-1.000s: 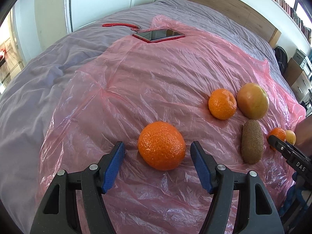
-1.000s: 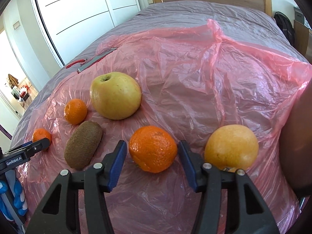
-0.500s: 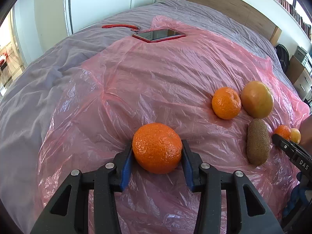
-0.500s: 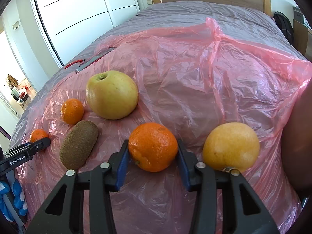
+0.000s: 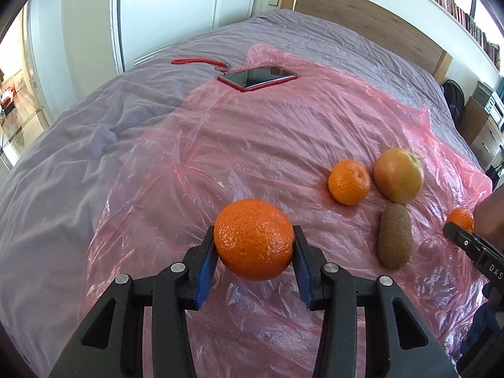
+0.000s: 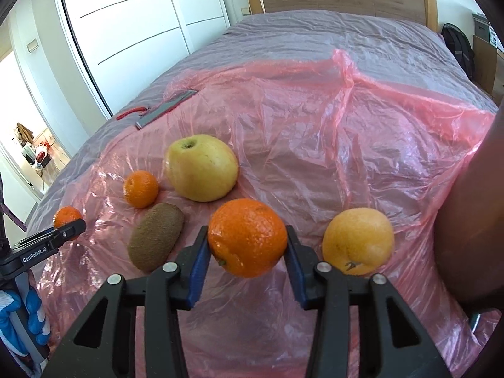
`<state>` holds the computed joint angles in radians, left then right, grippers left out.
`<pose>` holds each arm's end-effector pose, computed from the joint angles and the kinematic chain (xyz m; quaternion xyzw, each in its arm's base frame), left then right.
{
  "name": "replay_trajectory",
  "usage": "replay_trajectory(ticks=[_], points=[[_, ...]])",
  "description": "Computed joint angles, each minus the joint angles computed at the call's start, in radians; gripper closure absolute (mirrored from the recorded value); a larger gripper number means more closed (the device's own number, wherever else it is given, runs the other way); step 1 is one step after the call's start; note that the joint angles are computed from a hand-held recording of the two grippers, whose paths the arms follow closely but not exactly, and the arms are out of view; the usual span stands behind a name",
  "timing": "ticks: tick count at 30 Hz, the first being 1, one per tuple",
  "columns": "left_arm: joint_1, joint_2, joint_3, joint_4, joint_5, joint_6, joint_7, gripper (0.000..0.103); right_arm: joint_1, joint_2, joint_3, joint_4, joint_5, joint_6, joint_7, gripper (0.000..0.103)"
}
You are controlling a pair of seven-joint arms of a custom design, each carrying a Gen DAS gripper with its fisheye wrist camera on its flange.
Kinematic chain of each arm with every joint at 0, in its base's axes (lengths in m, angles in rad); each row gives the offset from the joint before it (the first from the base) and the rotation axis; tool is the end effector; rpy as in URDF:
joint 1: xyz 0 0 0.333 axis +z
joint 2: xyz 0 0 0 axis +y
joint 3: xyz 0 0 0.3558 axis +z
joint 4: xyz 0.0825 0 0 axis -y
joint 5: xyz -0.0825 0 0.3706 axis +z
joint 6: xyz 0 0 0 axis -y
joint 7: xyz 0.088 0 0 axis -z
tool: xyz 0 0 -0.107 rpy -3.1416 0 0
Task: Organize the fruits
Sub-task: 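Carry both oranges over the green tray and lower them in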
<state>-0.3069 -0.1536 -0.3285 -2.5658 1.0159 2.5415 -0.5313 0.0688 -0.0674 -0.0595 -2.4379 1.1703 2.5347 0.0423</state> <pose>0.3419 -0.2655 0.3732 -0.8441 0.4282 -0.2120 0.2435 0.4753 -0.0061 0.3892 -0.8230 0.4401 -0.0583 0.3544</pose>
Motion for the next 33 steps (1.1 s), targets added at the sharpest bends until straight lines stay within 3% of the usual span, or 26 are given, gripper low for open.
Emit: replay_trajectory(ticks=[10,18,26,33], points=[[-0.059,-0.072,-0.059,0.045,-0.081,-0.083,0.084,0.064,-0.041,-0.212,-0.071,-0.091,-0.111,-0.125,0.039,0.060],[-0.133,-0.051,-0.118,0.153,-0.105,-0.153,0.138,0.064,-0.103,-0.364,-0.157,-0.132,-0.219,-0.234,0.074,0.060],[-0.228,0.056,-0.151,0.328,-0.090,-0.226,0.223,0.064,-0.205,-0.425,-0.257,-0.127,-0.301,-0.328,0.066,0.060],[-0.340,0.230,-0.134,0.553,-0.049,-0.260,0.323,0.064,-0.302,-0.354,-0.332,-0.045,-0.305,-0.369,0.024,0.060]])
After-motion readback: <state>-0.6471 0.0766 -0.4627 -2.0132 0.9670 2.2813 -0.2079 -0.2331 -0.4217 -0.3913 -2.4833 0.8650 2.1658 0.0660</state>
